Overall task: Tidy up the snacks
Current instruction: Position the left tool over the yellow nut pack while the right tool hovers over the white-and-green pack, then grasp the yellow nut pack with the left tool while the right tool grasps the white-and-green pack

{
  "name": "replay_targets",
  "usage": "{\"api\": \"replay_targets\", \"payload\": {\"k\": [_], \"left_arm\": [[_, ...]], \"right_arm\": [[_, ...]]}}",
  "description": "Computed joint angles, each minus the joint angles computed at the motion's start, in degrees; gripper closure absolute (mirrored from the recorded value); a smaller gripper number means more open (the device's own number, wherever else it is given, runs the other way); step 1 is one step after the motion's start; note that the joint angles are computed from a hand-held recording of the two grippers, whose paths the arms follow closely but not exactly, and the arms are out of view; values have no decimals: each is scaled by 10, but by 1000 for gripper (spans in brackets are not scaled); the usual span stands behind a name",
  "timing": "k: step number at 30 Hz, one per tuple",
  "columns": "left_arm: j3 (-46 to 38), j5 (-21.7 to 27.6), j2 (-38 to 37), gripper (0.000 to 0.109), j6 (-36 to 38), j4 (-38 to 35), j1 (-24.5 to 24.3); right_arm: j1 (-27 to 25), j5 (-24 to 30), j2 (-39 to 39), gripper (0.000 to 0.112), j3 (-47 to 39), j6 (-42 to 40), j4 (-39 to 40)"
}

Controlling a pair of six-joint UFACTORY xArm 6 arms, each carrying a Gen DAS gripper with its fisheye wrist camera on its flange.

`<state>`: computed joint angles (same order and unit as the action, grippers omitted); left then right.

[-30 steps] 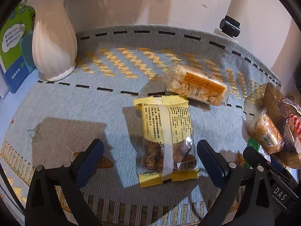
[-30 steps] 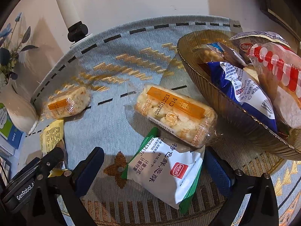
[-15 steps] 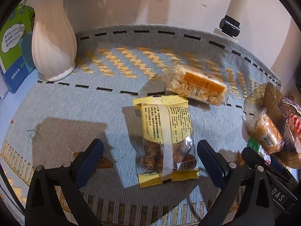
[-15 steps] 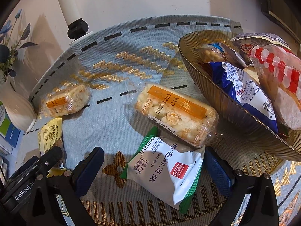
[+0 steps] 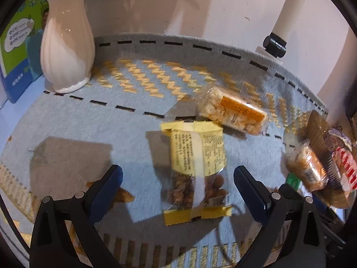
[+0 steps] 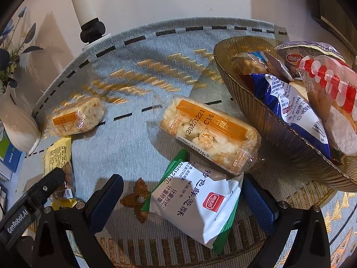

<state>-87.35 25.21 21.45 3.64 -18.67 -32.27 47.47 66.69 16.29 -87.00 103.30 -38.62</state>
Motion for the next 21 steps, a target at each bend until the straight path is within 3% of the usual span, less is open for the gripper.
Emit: {"api": "replay_targets", "payload": {"k": [1,2,4,5,7,9,10,16,19,21], "left_arm": [[-6,5,3,10,6,-1,-1],[-10,10,5,24,16,0,-3],[-10,14,2,73,65,-38,-7],[-9,13,2,73,73,-43,-8],[-1,5,-4,74,67,-49,-5],[6,0,-8,74,78,-90,3],[10,-1,-10,74,82,-105,6],[18,-4,-16,74,72,-99,11],[18,-3,-16,74,73,-101,9],[17,-2,-16,74,77,-108,10]], "right_arm": [[0,-11,-7,9,11,7,-5],[0,-33,-20,9,30,17,-17],[-3,-111,-52,33,83,45,-58],[-3,-121,-54,63,87,46,-66],[-7,-159,-60,65,103,47,-78],[-13,-194,-74,80,126,68,-98],[-16,-216,-83,82,142,87,-113],[-23,-255,-84,81,153,89,-114],[-32,-290,-85,57,161,107,-129],[-32,-302,-76,32,151,103,-135]]}}
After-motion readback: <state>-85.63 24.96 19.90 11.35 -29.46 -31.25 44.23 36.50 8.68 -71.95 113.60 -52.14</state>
